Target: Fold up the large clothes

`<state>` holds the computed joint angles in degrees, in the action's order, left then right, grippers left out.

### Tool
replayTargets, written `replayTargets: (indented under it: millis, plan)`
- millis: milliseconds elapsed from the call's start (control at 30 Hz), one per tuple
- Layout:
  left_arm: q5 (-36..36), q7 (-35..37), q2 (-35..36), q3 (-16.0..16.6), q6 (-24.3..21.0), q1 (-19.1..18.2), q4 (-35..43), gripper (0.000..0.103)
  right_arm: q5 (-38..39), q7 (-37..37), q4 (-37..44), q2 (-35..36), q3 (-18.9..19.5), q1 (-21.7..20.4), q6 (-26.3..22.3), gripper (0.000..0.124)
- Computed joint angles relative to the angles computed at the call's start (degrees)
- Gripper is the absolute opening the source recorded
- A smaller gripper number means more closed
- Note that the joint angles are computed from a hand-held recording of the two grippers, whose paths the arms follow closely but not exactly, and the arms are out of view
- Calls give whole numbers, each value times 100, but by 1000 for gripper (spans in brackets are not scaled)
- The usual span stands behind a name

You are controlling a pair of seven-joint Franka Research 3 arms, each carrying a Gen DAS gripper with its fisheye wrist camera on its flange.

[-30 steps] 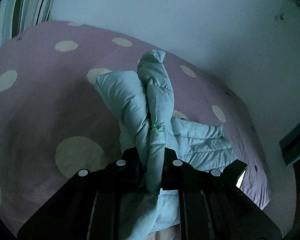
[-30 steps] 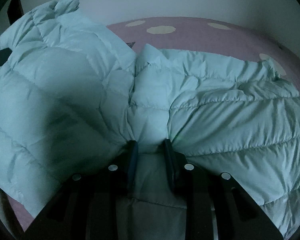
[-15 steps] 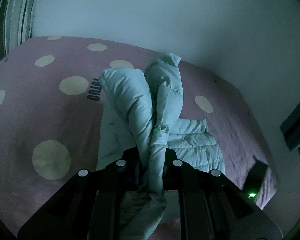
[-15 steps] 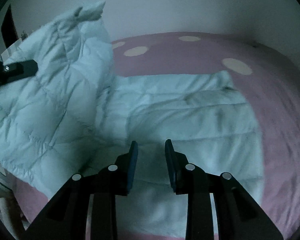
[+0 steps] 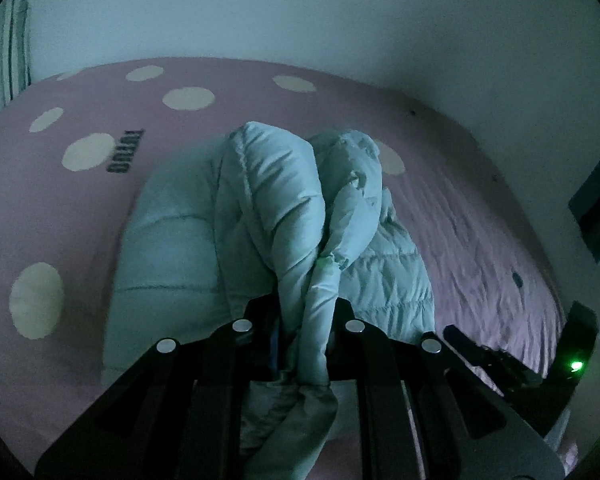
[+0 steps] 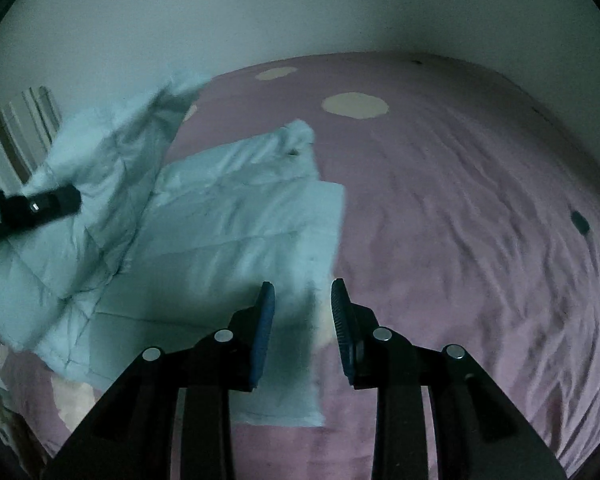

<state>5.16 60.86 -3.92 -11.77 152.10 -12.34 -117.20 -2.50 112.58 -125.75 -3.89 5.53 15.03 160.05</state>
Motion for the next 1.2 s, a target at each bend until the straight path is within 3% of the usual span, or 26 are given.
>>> replayTargets:
  millis: [233,333,500,633,767,833,900,1033,1200]
  plan:
    - [402,-371,551,-175,-47,-168,262,13,-164,120,-410,-294,-71,-239,-84,30]
    - [729,-647,717,-197,-9,-258,309,13,-190,180,-529,-361,-70,-349,-97,48]
    - [1340,-1106,878,-189,84,-393,332,13,-317,329,-676,-450,-64,-521,-82,49]
    - [1234,-1134,750,-196,240,-369,186,16,-304,344,-750,-552,-59,-598,-80,49]
    - [791,-789,547,-246,218,-357,87,36,-258,270,-807,-661,-61,-649,-13,49]
    - [207,-379,341,-268,272,-359,-45,44,-238,236,-843,-739,-36,-679,-8,49]
    - [-138,-100,98,-258,400,-399,-217,55,-293,245,-821,-781,16,-716,-35,55]
    - [-280,173,-448,-194,509,-486,-568,62,-286,200,-835,-897,64,-716,-61,57]
    - [369,-397,-1016,-167,612,-175,-950,65,3,-14,-617,-831,52,-602,-116,57]
